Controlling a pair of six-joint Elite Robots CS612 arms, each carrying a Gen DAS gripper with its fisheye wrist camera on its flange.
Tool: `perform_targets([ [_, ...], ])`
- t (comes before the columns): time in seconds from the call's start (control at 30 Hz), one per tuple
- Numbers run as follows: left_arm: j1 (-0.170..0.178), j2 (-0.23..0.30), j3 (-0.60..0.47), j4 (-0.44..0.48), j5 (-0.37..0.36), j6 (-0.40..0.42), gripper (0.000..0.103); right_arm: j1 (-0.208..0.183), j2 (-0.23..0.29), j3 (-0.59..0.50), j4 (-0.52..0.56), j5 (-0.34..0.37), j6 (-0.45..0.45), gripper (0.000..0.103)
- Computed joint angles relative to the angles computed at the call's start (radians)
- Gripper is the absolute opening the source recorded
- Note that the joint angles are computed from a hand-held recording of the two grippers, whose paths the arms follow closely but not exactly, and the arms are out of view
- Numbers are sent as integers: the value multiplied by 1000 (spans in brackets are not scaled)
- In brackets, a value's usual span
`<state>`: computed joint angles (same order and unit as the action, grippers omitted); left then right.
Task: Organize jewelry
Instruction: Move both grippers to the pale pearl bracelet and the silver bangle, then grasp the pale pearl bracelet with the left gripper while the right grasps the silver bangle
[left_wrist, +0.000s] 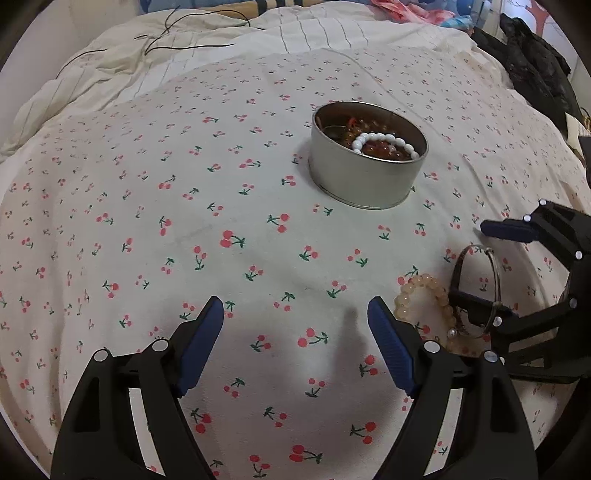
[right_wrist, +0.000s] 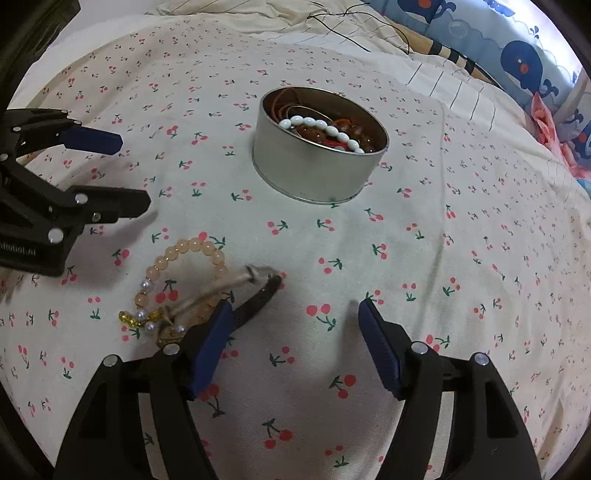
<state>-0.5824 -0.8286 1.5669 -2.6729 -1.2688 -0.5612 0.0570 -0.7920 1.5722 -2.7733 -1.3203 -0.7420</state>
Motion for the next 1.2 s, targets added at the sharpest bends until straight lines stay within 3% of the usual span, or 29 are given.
perform_targets([
  [0.1,14,2,12,-93,-110,-2,77,-1,1,-4,7,3,2,69],
  [0.17,13,9,6,-105,-132,6,79,-1,2,-7,-2,-1,10,69],
  [0.27,-2,30,-32,-11,-91,46,79,-4,4,-8,-28,-12,40,70],
  [0.33,-28,45,-59,77,23,95,82,-6,7,-10,-49,-23,63,71],
  [0.4,-51,49,-61,97,141,131,83,-8,10,-14,-68,-32,87,71],
  [0.5,-51,44,-61,155,222,50,83,-15,11,-18,-78,-12,122,72],
  [0.63,-43,38,-61,207,252,-11,83,-22,7,-20,-71,51,134,74],
  [0.8,-54,46,-68,233,285,21,83,-18,9,-24,-39,91,122,74],
  [0.93,-41,36,-58,231,263,-3,84,-13,7,-18,-5,160,93,74],
  [1.07,-7,25,-29,133,100,-53,84,-2,8,-18,29,143,52,73],
  [1.1,-3,24,-26,118,74,-57,84,-1,10,-21,42,138,49,65],
  [1.2,4,22,-16,59,2,-33,83,-1,11,-23,55,144,50,56],
])
